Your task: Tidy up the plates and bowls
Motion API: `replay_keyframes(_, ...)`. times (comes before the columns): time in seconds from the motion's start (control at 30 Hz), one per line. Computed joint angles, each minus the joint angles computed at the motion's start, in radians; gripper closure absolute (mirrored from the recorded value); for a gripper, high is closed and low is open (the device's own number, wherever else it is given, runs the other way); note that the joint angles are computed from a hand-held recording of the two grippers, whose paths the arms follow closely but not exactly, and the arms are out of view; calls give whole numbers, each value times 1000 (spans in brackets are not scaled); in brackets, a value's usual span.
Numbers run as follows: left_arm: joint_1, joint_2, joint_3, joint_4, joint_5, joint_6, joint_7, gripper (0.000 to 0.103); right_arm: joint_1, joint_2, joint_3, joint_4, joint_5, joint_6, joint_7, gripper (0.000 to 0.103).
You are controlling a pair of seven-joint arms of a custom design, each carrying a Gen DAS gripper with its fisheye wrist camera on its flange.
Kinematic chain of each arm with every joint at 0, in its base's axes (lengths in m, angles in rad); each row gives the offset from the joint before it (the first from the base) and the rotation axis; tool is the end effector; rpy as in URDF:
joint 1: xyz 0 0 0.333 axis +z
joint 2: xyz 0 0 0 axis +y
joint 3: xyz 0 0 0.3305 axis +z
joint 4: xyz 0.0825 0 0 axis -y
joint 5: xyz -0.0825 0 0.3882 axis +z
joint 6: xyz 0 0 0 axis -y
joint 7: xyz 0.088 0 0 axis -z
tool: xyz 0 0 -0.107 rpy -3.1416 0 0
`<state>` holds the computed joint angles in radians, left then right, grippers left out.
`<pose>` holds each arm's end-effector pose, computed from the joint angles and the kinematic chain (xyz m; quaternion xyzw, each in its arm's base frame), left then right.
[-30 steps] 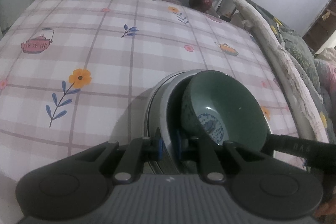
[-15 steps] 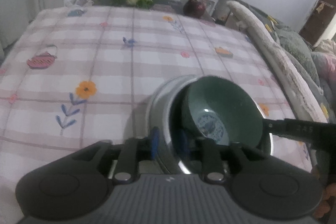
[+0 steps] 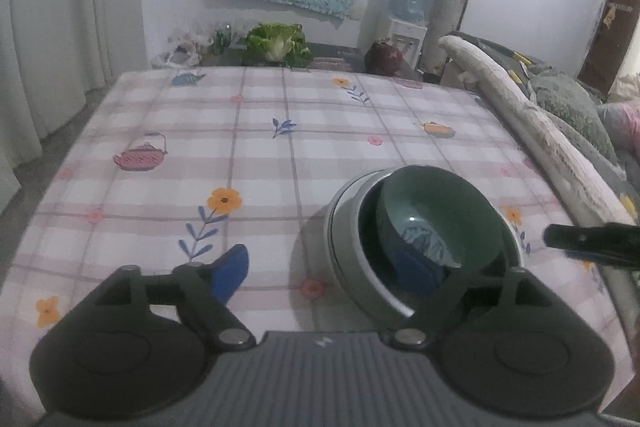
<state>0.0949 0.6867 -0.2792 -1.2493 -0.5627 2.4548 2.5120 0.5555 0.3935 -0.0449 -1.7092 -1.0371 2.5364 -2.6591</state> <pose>0.7892 -0.0787 0.4390 -0.4022 0.8283 -0.3740 0.1106 0.6051 0.3547 0.4159 -0.3522 0.8396 -0.2374 0.3387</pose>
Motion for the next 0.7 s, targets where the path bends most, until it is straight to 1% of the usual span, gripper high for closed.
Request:
replay_keyframes(0.03, 12, -19, -10, -34, -14, 21, 29, 12, 11, -8, 8, 0, 8, -38, -26, 21)
replay_keyframes(0.07, 18, -34, -12, -57, -22, 34, 44, 10, 24, -16, 16, 2, 12, -81, -54, 20)
replay_keyframes(0.17, 29, -64, -9, -97, -39, 31, 54, 6, 56, -29, 43, 13, 21, -193, -114, 18)
replay_keyframes(0.23, 37, -77, -8, -111, -54, 22, 62, 3, 79, -24, 60, 38, 29, -270, -151, 9)
replay_keyframes(0.3, 43, -93, -9, -132, -71, 29, 79, 1, 103, -7, 74, 73, 37, -343, -199, 7)
replay_keyframes(0.37, 44, -112, -8, -160, -83, 53, 105, 0, 128, 20, 80, 120, 48, -415, -233, 1)
replay_keyframes(0.47, 37, -145, -2, -212, -96, 108, 134, 0, 152, 63, 82, 180, 65, -460, -279, 1)
replay_keyframes(0.53, 27, -158, 9, -234, -92, 130, 126, 0, 161, 85, 79, 209, 81, -466, -309, 1)
replay_keyframes(0.67, 2, -177, 38, -269, -60, 170, 65, 0, 183, 129, 62, 278, 114, -512, -369, 1)
replay_keyframes(0.7, -14, -180, 57, -276, -32, 182, 28, 0, 186, 133, 58, 286, 119, -516, -372, 1)
